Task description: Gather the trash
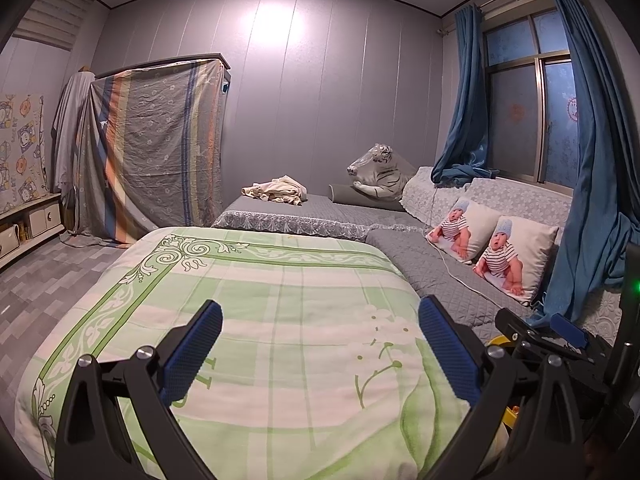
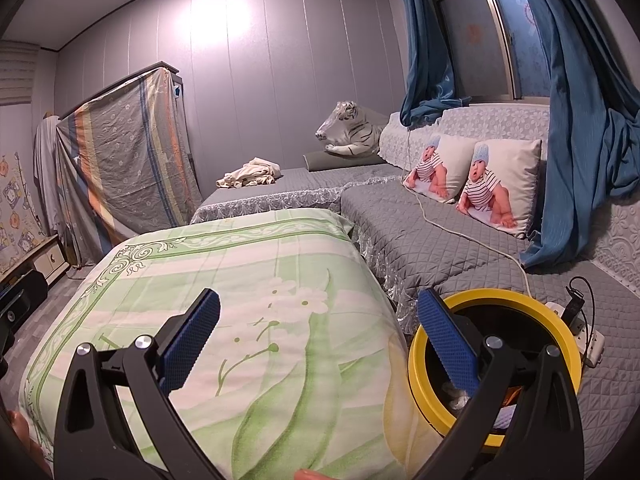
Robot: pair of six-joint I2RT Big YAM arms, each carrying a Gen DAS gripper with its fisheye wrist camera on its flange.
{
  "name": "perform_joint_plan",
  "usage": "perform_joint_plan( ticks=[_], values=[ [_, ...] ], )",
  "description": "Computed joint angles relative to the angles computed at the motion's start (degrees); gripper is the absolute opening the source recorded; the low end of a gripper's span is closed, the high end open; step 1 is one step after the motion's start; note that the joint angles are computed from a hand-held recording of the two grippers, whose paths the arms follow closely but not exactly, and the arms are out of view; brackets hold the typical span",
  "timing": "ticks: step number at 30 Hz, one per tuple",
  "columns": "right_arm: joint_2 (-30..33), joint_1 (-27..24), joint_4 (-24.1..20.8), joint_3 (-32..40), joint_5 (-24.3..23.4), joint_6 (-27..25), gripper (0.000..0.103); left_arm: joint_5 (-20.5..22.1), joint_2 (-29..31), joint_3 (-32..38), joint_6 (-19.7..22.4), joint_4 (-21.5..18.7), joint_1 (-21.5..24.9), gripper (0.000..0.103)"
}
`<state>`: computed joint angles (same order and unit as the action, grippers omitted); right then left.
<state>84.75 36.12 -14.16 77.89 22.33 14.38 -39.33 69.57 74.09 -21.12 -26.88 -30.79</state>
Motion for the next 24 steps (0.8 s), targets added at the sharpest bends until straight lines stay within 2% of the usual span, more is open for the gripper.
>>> perform_joint_plan(
  ticks=[13, 20, 24],
  values=[
    [0.41, -0.01, -0.2, -0.07, -0.03, 0.65, 0.095, 1.4, 0.24, 0.09, -0.79, -0.96, 0.81, 0.095],
    [0.7, -0.18, -0.65, 0.01, -0.4, 1.07, 0.095, 1.59, -0.09, -0.83, -0.22, 0.69, 0.82, 0.095],
    [0.73, -0.19, -0.75, 0.07, -0.4, 1.09, 0.095, 3.74, -0.07, -0.44, -1.78, -0.7, 1.66, 0.095]
  ],
)
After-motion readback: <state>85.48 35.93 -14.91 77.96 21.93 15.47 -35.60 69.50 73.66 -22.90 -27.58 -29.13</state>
